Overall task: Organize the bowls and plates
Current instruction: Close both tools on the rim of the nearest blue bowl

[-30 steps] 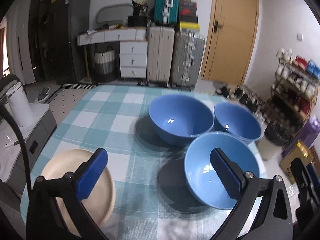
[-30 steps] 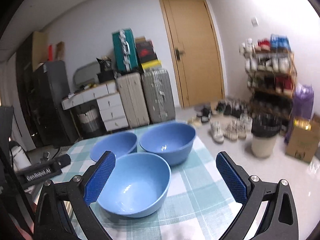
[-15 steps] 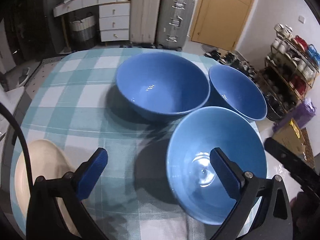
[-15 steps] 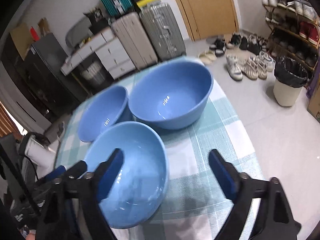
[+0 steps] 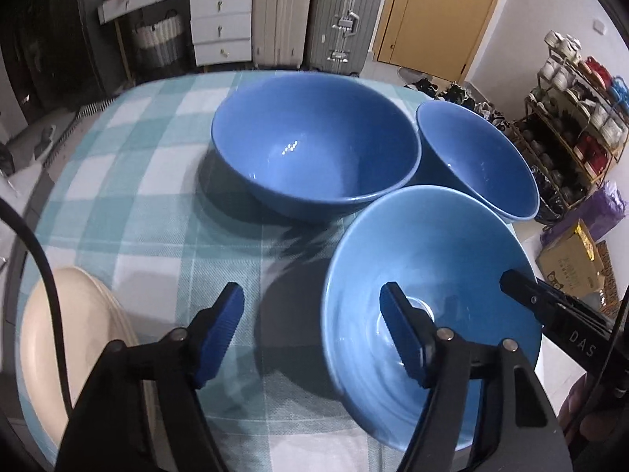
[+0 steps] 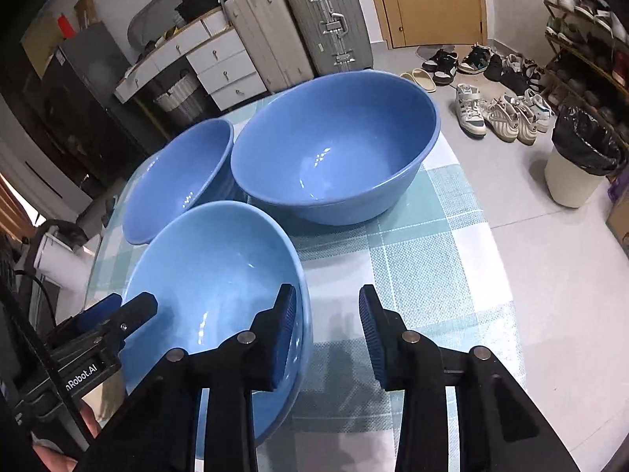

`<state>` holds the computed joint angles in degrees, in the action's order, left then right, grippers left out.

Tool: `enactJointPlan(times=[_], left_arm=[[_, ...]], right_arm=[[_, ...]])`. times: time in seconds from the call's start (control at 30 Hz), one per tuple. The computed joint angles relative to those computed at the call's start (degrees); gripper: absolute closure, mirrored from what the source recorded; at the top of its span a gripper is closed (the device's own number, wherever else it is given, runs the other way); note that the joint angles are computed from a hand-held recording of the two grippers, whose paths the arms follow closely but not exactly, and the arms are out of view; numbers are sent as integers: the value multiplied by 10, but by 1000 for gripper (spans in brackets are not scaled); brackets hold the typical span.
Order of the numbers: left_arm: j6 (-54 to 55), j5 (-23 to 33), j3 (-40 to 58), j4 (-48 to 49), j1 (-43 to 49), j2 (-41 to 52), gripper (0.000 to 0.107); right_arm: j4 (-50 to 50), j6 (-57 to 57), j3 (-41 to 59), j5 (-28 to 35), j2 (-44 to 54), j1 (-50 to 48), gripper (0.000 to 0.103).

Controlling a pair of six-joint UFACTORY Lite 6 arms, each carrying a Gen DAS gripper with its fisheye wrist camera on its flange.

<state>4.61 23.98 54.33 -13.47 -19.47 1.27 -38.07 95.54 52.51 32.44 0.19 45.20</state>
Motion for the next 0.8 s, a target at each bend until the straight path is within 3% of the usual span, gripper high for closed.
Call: enactJointPlan(times=[0.1,0.2,0.33,0.5,0.8], left_arm=[[15,7,8,-19,5,17,57],[7,6,11,-11,1,34,72],[56,11,9,-60,3,42,87],[126,31,3,-136,15,38,96],[141,26,-16,-128,-3,10,99]], right_arm=[[18,-19,0,-15,6,-9,72],[52,-52,-8,-44,8,-22,79],[62,-57,8,-31,16,-14,87],[52,-55,40,-2,36,10,95],[48,-29,16,0,15,25,95]])
